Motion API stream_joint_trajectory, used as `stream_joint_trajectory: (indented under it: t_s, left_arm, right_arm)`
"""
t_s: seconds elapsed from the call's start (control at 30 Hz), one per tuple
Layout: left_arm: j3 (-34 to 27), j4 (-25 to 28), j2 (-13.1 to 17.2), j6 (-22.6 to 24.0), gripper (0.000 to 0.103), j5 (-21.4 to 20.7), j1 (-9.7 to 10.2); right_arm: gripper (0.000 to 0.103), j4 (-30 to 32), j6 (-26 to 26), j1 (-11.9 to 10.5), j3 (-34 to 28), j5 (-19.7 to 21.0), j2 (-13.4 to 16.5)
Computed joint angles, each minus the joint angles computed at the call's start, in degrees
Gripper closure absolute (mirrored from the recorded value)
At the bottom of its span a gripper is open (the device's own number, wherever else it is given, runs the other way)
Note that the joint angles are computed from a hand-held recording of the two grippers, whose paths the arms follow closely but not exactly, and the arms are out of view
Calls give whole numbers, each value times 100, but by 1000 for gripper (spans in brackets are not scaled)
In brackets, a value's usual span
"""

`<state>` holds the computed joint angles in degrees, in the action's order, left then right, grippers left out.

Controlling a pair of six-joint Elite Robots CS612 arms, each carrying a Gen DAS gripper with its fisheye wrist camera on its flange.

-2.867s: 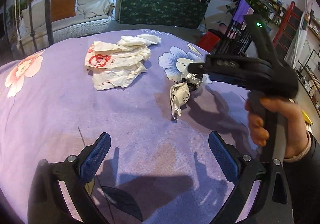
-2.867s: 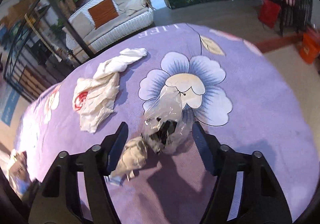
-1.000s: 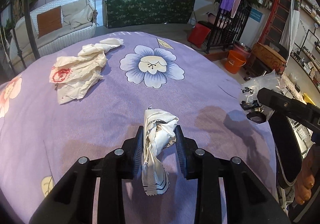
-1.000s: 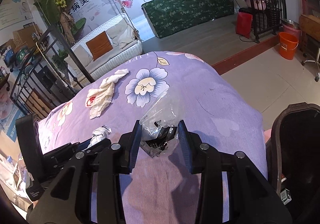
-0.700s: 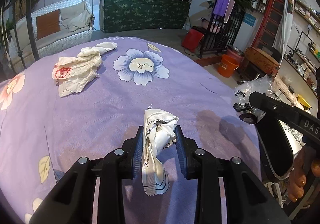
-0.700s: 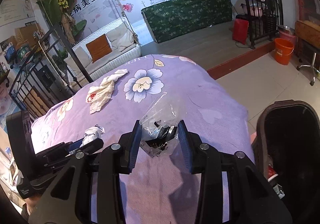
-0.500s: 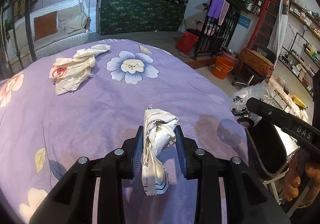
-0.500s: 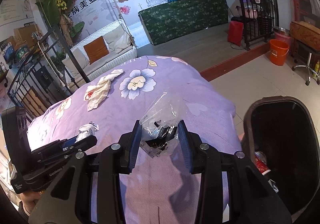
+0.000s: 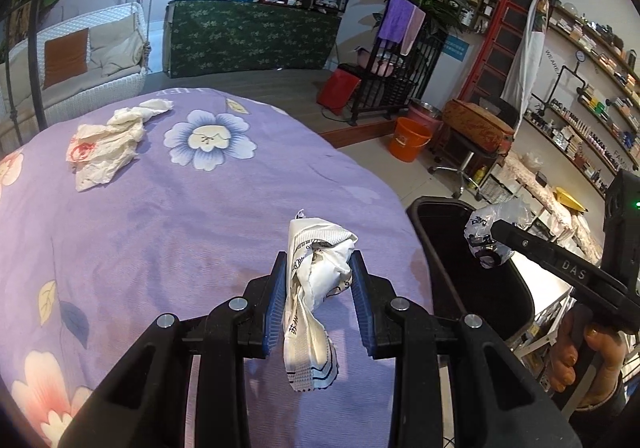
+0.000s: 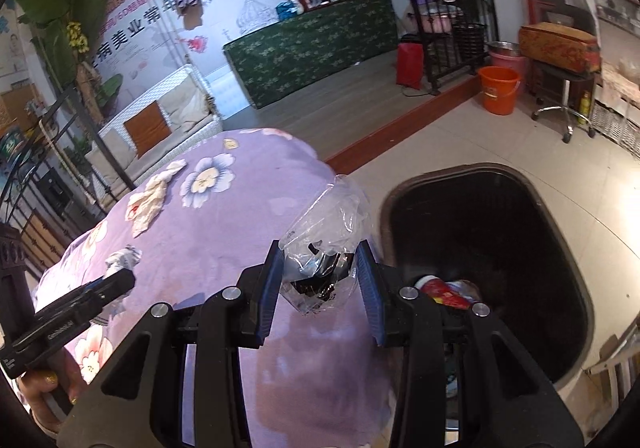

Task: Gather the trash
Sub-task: 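Carry the wrapper over the bin and open the right tool while the left tool carries the paper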

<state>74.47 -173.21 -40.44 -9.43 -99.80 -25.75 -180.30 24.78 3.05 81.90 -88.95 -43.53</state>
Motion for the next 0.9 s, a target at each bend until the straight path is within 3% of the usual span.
stream_joint_trajectory:
  t_s: [0.27,0.73,0.8,0.87,0.9]
  left_arm:
    - [-13,-64,10,167,73,-296,-97]
    - [-43,-45,22,396,73,-448,-163]
    - [-45,-27,18,420,73,-450,-171]
    - [-53,-20,23,431,73,-454,-173]
    - [-50,-19,23,432,73,-457,-173]
  right_arm:
    - [65,171,306,-160,359,-590,-176]
    - [64,1232,678,-314,64,-758,107]
    - [58,1244,760,-338,53,-700,153]
    - [41,1296,813,-351,46,-714,185]
    - [39,1291,840,-346,50,-751,188]
